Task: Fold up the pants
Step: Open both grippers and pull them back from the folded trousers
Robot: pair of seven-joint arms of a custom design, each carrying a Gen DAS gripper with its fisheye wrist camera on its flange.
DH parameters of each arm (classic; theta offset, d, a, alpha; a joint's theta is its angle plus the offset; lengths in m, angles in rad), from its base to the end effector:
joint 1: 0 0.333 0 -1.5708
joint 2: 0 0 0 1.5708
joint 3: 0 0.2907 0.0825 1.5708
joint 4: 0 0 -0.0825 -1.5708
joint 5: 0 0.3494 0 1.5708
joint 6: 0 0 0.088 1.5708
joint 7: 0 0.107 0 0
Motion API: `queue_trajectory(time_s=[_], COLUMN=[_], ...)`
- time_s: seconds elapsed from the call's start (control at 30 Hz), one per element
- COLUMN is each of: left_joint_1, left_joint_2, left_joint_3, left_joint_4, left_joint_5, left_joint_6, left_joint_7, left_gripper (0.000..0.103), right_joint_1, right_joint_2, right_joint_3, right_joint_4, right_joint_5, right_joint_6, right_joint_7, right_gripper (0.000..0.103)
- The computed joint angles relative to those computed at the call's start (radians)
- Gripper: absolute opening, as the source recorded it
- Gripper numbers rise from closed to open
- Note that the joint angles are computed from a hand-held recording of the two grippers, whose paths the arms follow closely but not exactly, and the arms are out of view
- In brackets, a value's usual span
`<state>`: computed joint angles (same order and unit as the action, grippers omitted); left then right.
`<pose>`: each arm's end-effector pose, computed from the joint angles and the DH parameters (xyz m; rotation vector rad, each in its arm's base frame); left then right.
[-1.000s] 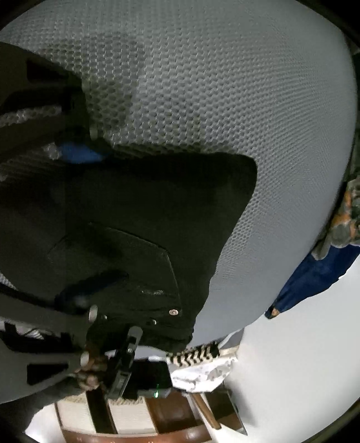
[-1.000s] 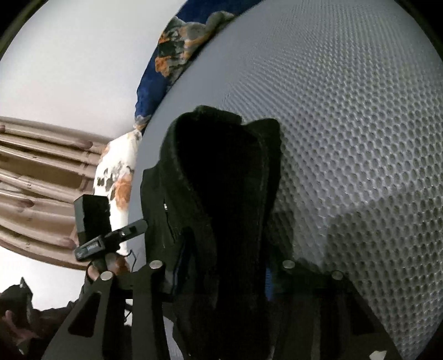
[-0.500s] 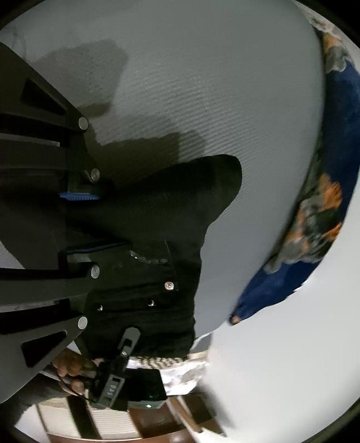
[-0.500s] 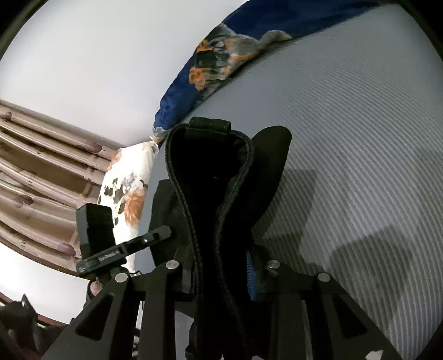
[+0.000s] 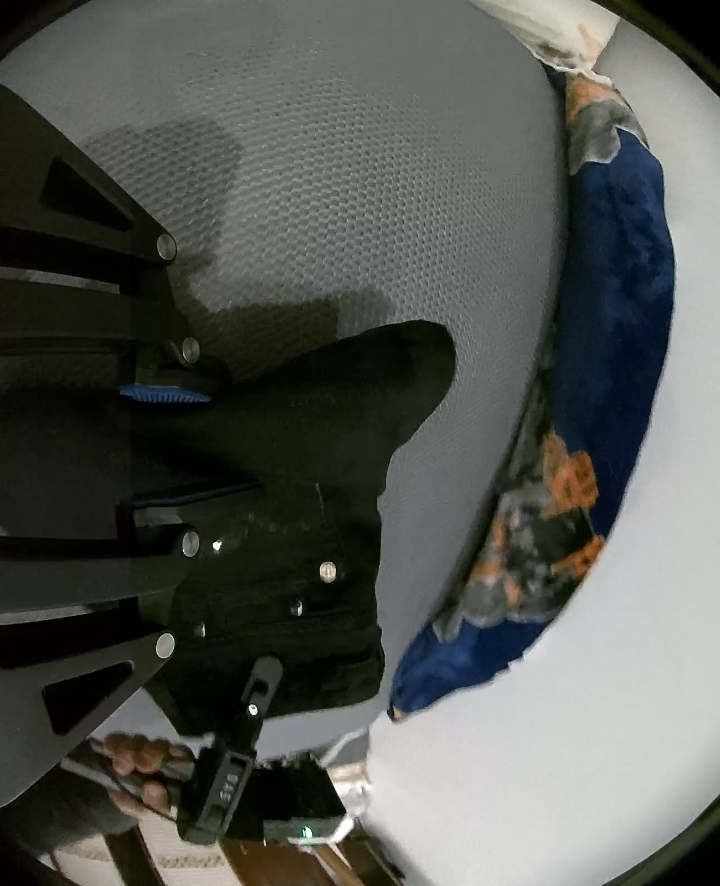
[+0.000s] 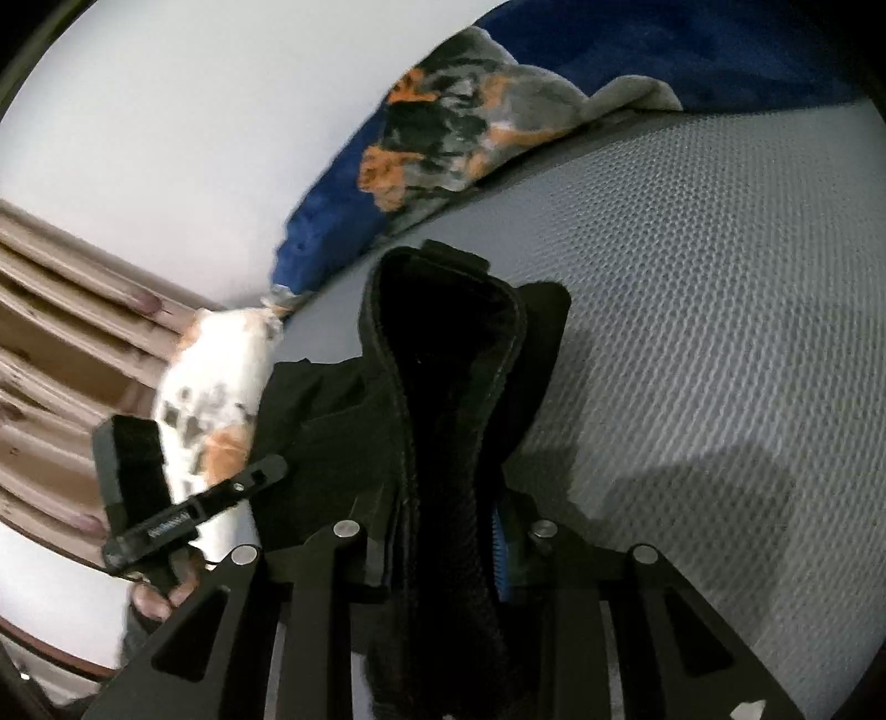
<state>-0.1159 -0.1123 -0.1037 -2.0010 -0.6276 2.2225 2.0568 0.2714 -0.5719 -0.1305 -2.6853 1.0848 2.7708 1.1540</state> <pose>0.5102 -0.1350 0.5332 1.6092 -2.4350 0.9487 0.3802 0.0142 0.4572 -1.2636 1.8260 0.0339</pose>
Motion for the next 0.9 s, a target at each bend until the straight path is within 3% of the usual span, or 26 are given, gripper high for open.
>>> queue_trajectory(time_s=[0.07,0.2,0.27,0.33,0.4,0.5,0.67,0.73,0.8,0.9], left_joint_1=[0.003,0.009,0.004,-0.002,-0.011,-0.025,-0.039,-0.053,-0.064,-0.080], left_joint_2=[0.016,0.026,0.002,-0.020,-0.054,-0.127,-0.288,-0.362,-0.412,-0.499], left_joint_3=[-0.004,-0.012,-0.013,-0.018,-0.022,-0.026,-0.030,-0.013,0.001,0.025], left_joint_4=[-0.011,-0.056,-0.097,-0.124,-0.161,-0.232,-0.387,-0.449,-0.485,-0.540], left_joint_5=[0.030,0.075,0.055,0.095,0.144,0.229,0.410,0.437,0.473,0.518], left_joint_6=[0.028,0.075,0.122,0.149,0.179,0.232,0.312,0.321,0.315,0.301], left_joint_7=[-0.001,-0.017,0.010,-0.007,-0.038,-0.094,-0.202,-0.230,-0.261,-0.300], left_gripper=[0.025,0.047,0.048,0.055,0.056,0.057,0.064,0.066,0.066,0.066], right_joint_1=[-0.017,-0.060,-0.054,-0.084,-0.110,-0.185,-0.294,-0.314,-0.337,-0.332], right_joint_2=[0.013,0.025,0.020,0.003,-0.021,-0.066,-0.221,-0.306,-0.397,-0.503], right_joint_3=[0.018,0.082,0.087,0.124,0.152,0.236,0.392,0.459,0.543,0.622], right_joint_4=[-0.010,-0.046,-0.058,-0.077,-0.097,-0.127,-0.189,-0.217,-0.234,-0.241], right_joint_5=[-0.027,-0.150,-0.182,-0.260,-0.331,-0.458,-0.634,-0.694,-0.750,-0.817], right_joint_6=[0.017,0.072,0.097,0.101,0.097,0.085,0.053,0.041,0.006,-0.062], right_joint_7=[0.029,0.131,0.172,0.250,0.316,0.443,0.634,0.695,0.777,0.865], right_gripper=[0.025,0.034,0.036,0.037,0.040,0.049,0.054,0.055,0.066,0.074])
